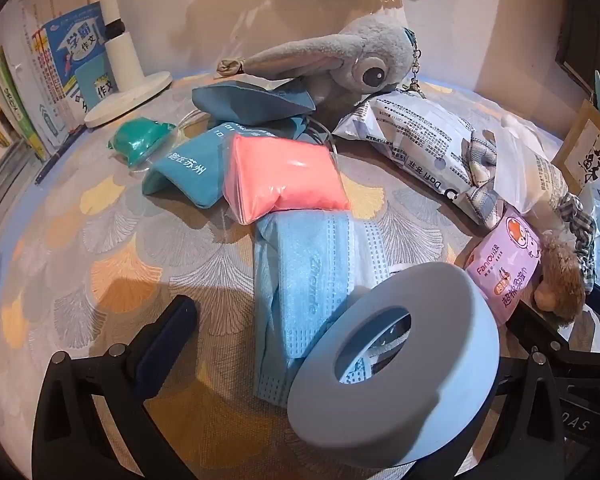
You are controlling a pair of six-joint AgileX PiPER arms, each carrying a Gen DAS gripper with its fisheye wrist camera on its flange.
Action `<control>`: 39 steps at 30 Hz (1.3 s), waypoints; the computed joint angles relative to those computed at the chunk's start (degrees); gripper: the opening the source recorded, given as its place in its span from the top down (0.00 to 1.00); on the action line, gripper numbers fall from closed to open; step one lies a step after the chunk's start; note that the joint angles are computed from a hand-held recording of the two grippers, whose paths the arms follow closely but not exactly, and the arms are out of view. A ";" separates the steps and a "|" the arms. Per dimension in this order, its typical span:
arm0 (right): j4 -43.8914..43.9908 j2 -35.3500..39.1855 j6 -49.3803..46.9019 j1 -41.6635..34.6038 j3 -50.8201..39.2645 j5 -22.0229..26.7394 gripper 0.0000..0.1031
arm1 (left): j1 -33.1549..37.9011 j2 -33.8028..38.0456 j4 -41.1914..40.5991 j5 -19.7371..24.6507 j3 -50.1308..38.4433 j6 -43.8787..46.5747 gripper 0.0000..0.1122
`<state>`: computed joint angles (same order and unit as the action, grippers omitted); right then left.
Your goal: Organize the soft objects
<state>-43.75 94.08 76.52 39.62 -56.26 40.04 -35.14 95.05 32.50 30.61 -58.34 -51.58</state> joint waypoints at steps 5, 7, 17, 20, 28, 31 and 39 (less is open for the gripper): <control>2.13 -0.16 -2.04 -0.42 -0.45 0.19 0.00 | -1.45 0.50 -0.45 2.64 -1.09 -2.12 0.08; 10.74 -1.07 -12.24 -2.04 -1.75 1.17 0.00 | -2.83 0.04 -0.51 4.75 -1.08 -3.49 0.08; 1.28 -10.34 0.27 8.91 6.84 2.65 0.00 | -14.15 -10.09 21.10 12.12 7.27 -27.84 0.09; -15.37 -13.30 13.89 20.39 7.97 14.36 0.00 | -14.05 -15.09 29.15 8.82 10.46 -35.81 0.09; -22.52 -9.39 23.50 19.54 8.79 13.18 0.00 | -11.62 -13.56 39.35 1.74 13.70 -46.16 0.09; -23.31 -11.79 25.82 19.41 10.81 12.03 0.00 | -15.70 -12.87 43.41 7.47 14.09 -50.78 0.09; -23.50 -10.46 26.18 19.45 10.04 12.43 0.00 | -15.03 -12.44 42.22 6.82 13.98 -49.00 0.09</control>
<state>-67.24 83.62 102.70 59.07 -46.23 52.47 -50.17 82.60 74.72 37.43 -44.35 -100.58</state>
